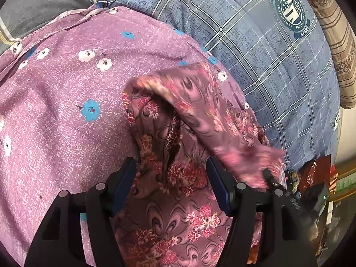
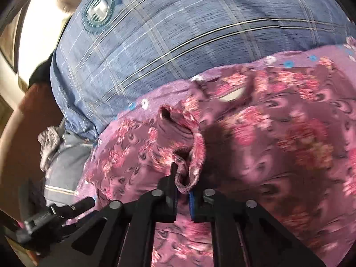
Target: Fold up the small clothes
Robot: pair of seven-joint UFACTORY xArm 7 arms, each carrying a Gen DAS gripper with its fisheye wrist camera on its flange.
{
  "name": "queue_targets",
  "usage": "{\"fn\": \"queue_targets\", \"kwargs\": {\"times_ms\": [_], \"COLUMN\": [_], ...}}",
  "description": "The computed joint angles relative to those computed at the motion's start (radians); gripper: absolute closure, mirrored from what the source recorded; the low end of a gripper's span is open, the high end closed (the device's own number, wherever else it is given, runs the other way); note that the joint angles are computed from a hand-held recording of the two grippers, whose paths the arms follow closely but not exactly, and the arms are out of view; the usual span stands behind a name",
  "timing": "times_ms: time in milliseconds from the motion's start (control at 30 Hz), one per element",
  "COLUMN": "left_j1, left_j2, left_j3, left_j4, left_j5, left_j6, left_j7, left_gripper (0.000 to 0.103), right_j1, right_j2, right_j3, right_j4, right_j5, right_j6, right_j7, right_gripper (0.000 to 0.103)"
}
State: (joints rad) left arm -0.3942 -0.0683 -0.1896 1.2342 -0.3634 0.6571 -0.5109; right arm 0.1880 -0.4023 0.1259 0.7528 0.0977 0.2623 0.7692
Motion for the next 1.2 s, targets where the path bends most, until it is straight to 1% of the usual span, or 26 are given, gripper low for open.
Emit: {"fn": "queue_targets", "kwargs": {"times_ms": [33,100,133,200,300,367,433,467,500,533,567,600,633,667,700,733,767,800,833,900,967,1033,1100,1133,1167,1200], "left_j1": [-0.001,-0.004,-0.006,-0.013,-0.025,-0.027,-0.027,-0.026,-0.026,-0.027,-0.027,-0.027,-0.026,-0.026,-0.024,-0.023,-0.024,-0.027,-0.030,-0.038,-0.041,-0.044,-0.045,-0.043,-0.040,-0.035], "left_j2": [-0.003,-0.001,0.002,0.013,0.035,0.042,0.044,0.043,0.045,0.046,0.047,0.049,0.047,0.046,0.035,0.017,0.005,-0.009,-0.015,-0.024,-0.020,-0.013,-0.008,-0.001,0.007,0.016], "left_j3": [0.000,-0.003,-0.005,-0.009,-0.019,-0.021,-0.019,-0.018,-0.018,-0.018,-0.019,-0.019,-0.018,-0.017,-0.014,-0.011,-0.008,-0.003,-0.001,-0.001,-0.008,-0.007,0.000,0.001,-0.003,-0.009], "left_j4": [-0.001,0.003,0.005,0.018,0.040,0.045,0.043,0.042,0.042,0.043,0.043,0.045,0.046,0.046,0.035,0.014,-0.002,-0.027,-0.040,-0.065,-0.057,-0.051,-0.054,-0.049,-0.042,-0.032], "left_j5": [-0.003,-0.002,-0.005,-0.013,-0.012,-0.001,-0.016,-0.024,-0.030,-0.028,-0.024,-0.023,-0.031,-0.044,-0.069,-0.101,-0.133,-0.190,-0.227,-0.279,-0.255,-0.278,-0.340,-0.347,-0.316,-0.250], "left_j6": [0.000,0.005,0.008,0.020,0.043,0.048,0.044,0.044,0.044,0.045,0.045,0.053,0.060,0.064,0.067,0.063,0.061,0.059,0.055,0.036,0.026,0.014,-0.005,-0.011,-0.022,-0.037], "left_j7": [-0.003,-0.015,-0.016,-0.018,-0.021,-0.040,-0.048,-0.046,-0.044,-0.046,-0.049,-0.052,-0.049,-0.043,-0.029,-0.012,0.006,0.037,0.058,0.094,0.077,0.074,0.083,0.077,0.052,0.011], "left_gripper": [0.039,0.039,0.039,0.039,0.039,0.039,0.039,0.039,0.039,0.038,0.038,0.038,0.038,0.038,0.038,0.038,0.037,0.036,0.034,0.032,0.027,0.026,0.026,0.026,0.029,0.036], "right_j1": [0.022,-0.016,-0.025,-0.062,-0.125,-0.114,-0.114,-0.111,-0.108,-0.109,-0.107,-0.104,-0.115,-0.118,-0.100,-0.070,-0.081,-0.090,-0.102,-0.145,-0.185,-0.198,-0.203,-0.207,-0.201,-0.196], "right_j2": [-0.047,-0.147,-0.211,-0.324,-0.425,-0.491,-0.533,-0.535,-0.548,-0.545,-0.543,-0.534,-0.498,-0.499,-0.482,-0.474,-0.502,-0.524,-0.551,-0.576,-0.611,-0.646,-0.667,-0.660,-0.640,-0.649], "right_j3": [-0.034,-0.037,-0.055,-0.082,-0.107,-0.158,-0.179,-0.179,-0.179,-0.170,-0.169,-0.174,-0.160,-0.165,-0.178,-0.208,-0.202,-0.199,-0.202,-0.189,-0.185,-0.190,-0.193,-0.190,-0.192,-0.205], "right_j4": [-0.047,-0.114,-0.158,-0.229,-0.290,-0.346,-0.380,-0.386,-0.398,-0.398,-0.401,-0.395,-0.368,-0.360,-0.340,-0.316,-0.321,-0.328,-0.327,-0.320,-0.332,-0.360,-0.383,-0.381,-0.365,-0.365], "right_j5": [0.035,0.023,0.031,0.040,0.041,0.086,0.125,0.138,0.148,0.149,0.147,0.142,0.126,0.109,0.106,0.104,0.103,0.106,0.104,0.092,0.082,0.090,0.098,0.099,0.101,0.103], "right_j6": [-0.049,-0.056,-0.053,-0.010,0.079,0.093,0.087,0.075,0.053,0.042,0.035,0.039,0.063,0.093,0.096,0.103,0.069,0.045,0.037,0.083,0.164,0.204,0.213,0.214,0.213,0.219], "right_j7": [-0.033,-0.021,-0.021,-0.015,-0.004,-0.001,0.014,0.020,0.022,0.026,0.020,0.009,0.003,-0.022,-0.050,-0.104,-0.118,-0.125,-0.136,-0.135,-0.129,-0.120,-0.117,-0.114,-0.117,-0.130], "right_gripper": [0.096,0.096,0.096,0.096,0.095,0.090,0.082,0.070,0.054,0.046,0.034,0.032,0.033,0.058,0.095,0.097,0.097,0.097,0.097,0.097,0.097,0.097,0.097,0.097,0.097,0.097]}}
